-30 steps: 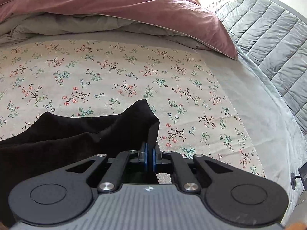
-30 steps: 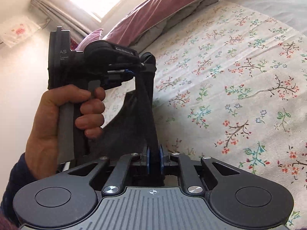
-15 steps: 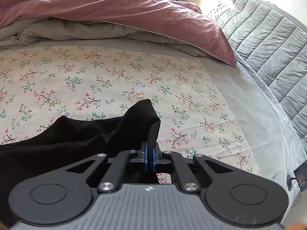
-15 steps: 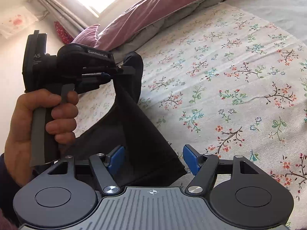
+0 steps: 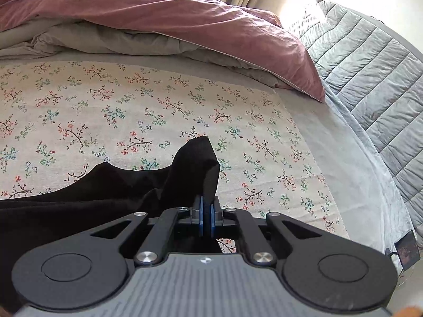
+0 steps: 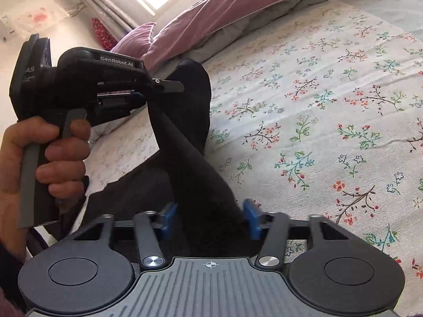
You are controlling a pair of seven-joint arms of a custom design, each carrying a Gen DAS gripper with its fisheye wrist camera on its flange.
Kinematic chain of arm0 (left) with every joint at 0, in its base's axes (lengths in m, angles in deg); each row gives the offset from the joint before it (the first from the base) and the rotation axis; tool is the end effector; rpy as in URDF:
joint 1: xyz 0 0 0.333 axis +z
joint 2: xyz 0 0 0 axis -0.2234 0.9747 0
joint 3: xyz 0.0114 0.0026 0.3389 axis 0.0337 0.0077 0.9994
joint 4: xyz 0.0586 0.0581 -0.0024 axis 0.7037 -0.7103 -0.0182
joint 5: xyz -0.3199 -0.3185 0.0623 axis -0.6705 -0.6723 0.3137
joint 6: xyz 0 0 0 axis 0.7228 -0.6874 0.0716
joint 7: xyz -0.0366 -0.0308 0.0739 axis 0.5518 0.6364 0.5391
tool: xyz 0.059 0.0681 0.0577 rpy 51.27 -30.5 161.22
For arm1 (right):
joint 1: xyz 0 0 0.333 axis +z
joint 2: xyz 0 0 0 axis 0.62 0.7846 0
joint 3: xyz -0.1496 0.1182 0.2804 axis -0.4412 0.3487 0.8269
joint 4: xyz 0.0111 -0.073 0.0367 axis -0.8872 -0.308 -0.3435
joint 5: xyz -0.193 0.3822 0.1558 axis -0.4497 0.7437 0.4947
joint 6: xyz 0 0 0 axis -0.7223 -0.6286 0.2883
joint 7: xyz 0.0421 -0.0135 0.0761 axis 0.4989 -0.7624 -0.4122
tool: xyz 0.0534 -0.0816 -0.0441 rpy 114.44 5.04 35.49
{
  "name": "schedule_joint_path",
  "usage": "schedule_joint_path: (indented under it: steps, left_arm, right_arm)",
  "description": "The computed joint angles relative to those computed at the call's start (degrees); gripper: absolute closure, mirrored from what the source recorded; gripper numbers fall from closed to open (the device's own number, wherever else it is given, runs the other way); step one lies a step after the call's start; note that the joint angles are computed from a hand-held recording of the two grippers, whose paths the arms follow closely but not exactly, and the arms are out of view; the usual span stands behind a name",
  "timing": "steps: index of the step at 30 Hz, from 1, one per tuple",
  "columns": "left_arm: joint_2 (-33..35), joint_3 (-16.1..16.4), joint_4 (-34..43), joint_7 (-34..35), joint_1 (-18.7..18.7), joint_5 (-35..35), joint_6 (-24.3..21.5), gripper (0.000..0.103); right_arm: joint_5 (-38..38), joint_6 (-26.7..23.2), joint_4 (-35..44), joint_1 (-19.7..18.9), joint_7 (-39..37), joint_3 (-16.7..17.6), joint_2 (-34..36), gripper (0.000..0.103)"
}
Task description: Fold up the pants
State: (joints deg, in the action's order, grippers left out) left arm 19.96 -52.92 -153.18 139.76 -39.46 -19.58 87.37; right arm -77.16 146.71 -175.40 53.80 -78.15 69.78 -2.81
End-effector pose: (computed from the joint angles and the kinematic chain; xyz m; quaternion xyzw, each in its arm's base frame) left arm 0.5690 -0.5455 0.5897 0.4101 -0.8374 0.3596 0.0340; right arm 0.2924 0.3711 0.5177 -0.3759 0.8043 -0.1444 0.4370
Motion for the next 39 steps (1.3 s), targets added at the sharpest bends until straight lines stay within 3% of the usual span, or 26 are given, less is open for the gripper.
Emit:
schedule_joint_path:
  steps: [2, 5, 7, 14, 19, 25, 32, 39]
  left_arm:
    - [0.5, -0.2, 0.4, 0.0, 0.0, -0.4, -0.9, 0.102]
    - [0.0, -0.2, -0.6, 1.4, -0.2, 0.5, -0.2, 0.102]
    - [-0.4, -0.6, -0.8, 3.5, 0.7, -0.8, -0.3, 0.102]
    - [-2.3, -1.3, 0.3, 10.1, 5.6, -9.3, -2.4, 0.102]
    - [-6.6, -0.4, -3.3, 16.0, 9.9, -16.7, -2.0, 0.102]
    - [-11.0, 2.6, -9.0, 23.6, 15.0, -26.6, -1.9, 0.102]
    - [-9.8, 5.3, -11.5, 27.3, 19.3, -33.6, -3.2, 0.102]
    - [-7.0, 6.4, -10.1, 24.8, 21.7, -29.7, -5.1, 0.102]
  right_arm:
    - [-0.8, -1.7, 1.4, -1.1, 3.1, 3.0, -0.3, 0.091]
    - [-2.9, -17.9, 10.3, -0.3, -2.5, 7.0, 4.8, 0.093]
    - [-6.5, -23.8, 14.4, -0.8, -3.3, 9.1, 7.8, 0.094]
    - [-21.0, -23.5, 20.7, -1.6, 2.2, 10.5, 14.0, 0.094]
    - [-30.7, -22.4, 26.7, -1.2, 3.8, 10.4, 21.0, 0.094]
    - [-39.7, -20.1, 34.8, 1.5, 2.2, 8.8, 31.7, 0.094]
    - [-44.1, -23.2, 51.7, 9.3, -10.4, 6.2, 51.0, 0.094]
    - [-40.9, -24.4, 68.4, 17.1, -22.4, 1.7, 66.0, 0.094]
